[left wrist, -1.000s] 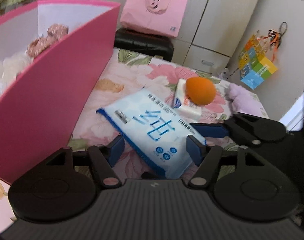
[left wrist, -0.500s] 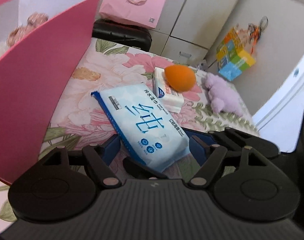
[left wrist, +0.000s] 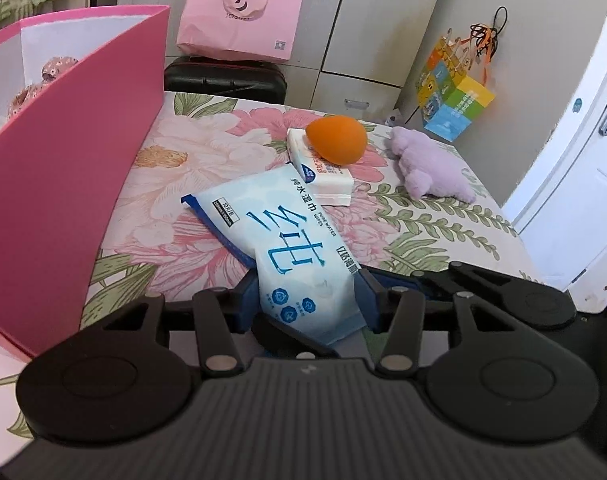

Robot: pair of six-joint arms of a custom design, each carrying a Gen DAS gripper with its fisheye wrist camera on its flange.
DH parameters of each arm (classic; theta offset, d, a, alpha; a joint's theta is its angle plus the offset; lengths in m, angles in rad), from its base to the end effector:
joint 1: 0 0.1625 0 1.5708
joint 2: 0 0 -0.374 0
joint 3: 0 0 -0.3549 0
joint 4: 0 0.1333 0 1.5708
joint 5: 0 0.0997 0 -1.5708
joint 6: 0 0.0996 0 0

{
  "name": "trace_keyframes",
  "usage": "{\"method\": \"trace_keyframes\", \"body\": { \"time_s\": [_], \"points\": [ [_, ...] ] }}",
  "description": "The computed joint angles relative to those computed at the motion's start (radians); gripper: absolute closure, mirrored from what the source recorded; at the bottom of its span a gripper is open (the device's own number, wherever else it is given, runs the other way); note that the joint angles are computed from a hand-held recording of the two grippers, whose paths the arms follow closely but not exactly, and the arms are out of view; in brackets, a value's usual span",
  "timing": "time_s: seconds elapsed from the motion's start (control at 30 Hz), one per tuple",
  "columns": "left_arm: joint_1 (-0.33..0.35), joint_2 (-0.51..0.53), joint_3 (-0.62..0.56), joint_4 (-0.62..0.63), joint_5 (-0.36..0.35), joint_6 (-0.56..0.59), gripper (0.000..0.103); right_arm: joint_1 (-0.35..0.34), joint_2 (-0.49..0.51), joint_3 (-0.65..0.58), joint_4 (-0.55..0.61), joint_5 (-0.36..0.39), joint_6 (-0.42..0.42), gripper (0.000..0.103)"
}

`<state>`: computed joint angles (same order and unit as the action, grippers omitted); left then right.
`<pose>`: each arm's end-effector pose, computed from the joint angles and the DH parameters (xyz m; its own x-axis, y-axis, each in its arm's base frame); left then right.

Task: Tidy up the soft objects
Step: 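Close the left gripper on the wipes pack while the right gripper pinches it too, then lift and carry the wipes pack with both grippers over the pink box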

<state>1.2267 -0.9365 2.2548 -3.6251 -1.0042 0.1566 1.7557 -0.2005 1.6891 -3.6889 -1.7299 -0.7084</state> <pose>0.0272 -0.4778 0.1248 -0.8656 0.0549 -0.4977 0.3898 0.6977 -0.6011 0.2137 -0.5034 -0.1375 -0.6534 -0.5852 0.4803 -0.7555 0.5449 -0.3638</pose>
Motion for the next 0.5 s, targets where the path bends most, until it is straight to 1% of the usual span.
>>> {"method": "trace_keyframes", "body": {
  "time_s": [0.07,0.2,0.27,0.3,0.4,0.5],
  "points": [
    [-0.006,-0.008,0.014,-0.003,0.000,0.005,0.055,-0.003,-0.008,0.018,-0.007,0.010,0.009,0.036],
    [-0.015,-0.045,0.045,0.029,-0.007,-0.019,0.054,0.005,-0.021,0.050,-0.020,0.003,0.021,0.037],
    [-0.018,-0.073,0.067,0.050,-0.011,-0.051,0.054,-0.001,-0.033,0.070,-0.018,0.024,0.037,0.037],
    [-0.021,-0.084,0.081,0.050,-0.013,-0.048,0.054,-0.004,-0.041,0.086,-0.020,0.038,0.051,0.037],
    [-0.042,-0.109,0.127,0.041,0.002,-0.038,0.054,-0.006,-0.053,0.127,-0.043,0.055,0.055,0.036],
    [-0.058,-0.138,0.156,0.063,0.017,-0.066,0.054,0.008,-0.061,0.149,-0.045,0.039,0.073,0.037]
  ]
}}
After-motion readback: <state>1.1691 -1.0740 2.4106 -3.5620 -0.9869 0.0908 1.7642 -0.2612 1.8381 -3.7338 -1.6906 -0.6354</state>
